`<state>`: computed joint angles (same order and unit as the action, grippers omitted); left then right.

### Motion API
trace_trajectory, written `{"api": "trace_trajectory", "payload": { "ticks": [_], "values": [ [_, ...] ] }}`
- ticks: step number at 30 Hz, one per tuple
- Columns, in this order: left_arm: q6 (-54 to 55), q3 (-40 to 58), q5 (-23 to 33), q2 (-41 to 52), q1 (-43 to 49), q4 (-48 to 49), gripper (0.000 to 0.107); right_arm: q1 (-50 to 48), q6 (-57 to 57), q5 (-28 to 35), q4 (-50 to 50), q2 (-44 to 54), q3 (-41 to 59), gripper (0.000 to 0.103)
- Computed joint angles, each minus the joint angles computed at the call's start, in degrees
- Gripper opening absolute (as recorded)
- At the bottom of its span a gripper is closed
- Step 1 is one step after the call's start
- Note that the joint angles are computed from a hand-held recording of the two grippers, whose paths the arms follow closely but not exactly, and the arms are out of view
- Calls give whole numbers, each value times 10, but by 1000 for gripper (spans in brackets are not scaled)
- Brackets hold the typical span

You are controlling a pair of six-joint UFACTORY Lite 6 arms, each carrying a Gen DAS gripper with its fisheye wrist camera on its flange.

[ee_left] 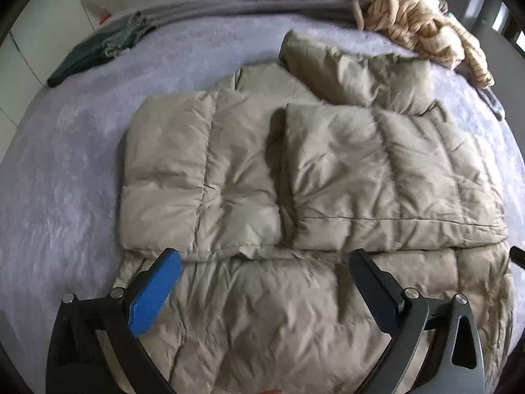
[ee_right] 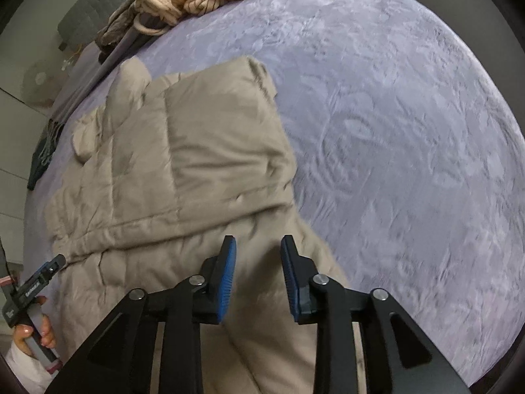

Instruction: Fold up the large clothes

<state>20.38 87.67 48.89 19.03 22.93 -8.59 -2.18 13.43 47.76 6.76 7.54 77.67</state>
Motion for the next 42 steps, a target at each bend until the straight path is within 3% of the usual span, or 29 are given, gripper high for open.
{"api": "trace_trajectory", "payload": {
  "ticks": [7, 13, 17, 18, 19, 20, 24, 31, 42],
  "values": [
    [-45, -41, 74, -67, -19, 32, 102, 13, -22, 47, 25, -38, -13, 37],
    [-83, -116, 108, -166, -34, 50, 102, 4, -72, 95, 57, -74, -20, 63],
    [-127, -147, 138, -218, -45, 67, 102, -4, -101, 122, 85, -104, -39, 64],
    [-136, -157, 147, -235, -47, 71, 102, -3, -104, 128, 88, -110, -44, 68],
    [-140, -165, 154, -249, -49, 74, 102, -3, -106, 135, 91, -117, -49, 81],
    [-144, -172, 159, -261, -52, 80, 102, -2, -106, 139, 96, -125, -54, 84],
    [-132, -191, 179, -298, -41, 83, 102, 18, -93, 147, 106, -163, -81, 89],
    [-24, -234, 198, -350, 46, 45, 102, 92, 1, 119, 87, -236, -143, 89],
    [288, -312, 241, -412, 322, -2, 102, 309, 349, 87, -25, -447, -312, 90]
  ]
}}
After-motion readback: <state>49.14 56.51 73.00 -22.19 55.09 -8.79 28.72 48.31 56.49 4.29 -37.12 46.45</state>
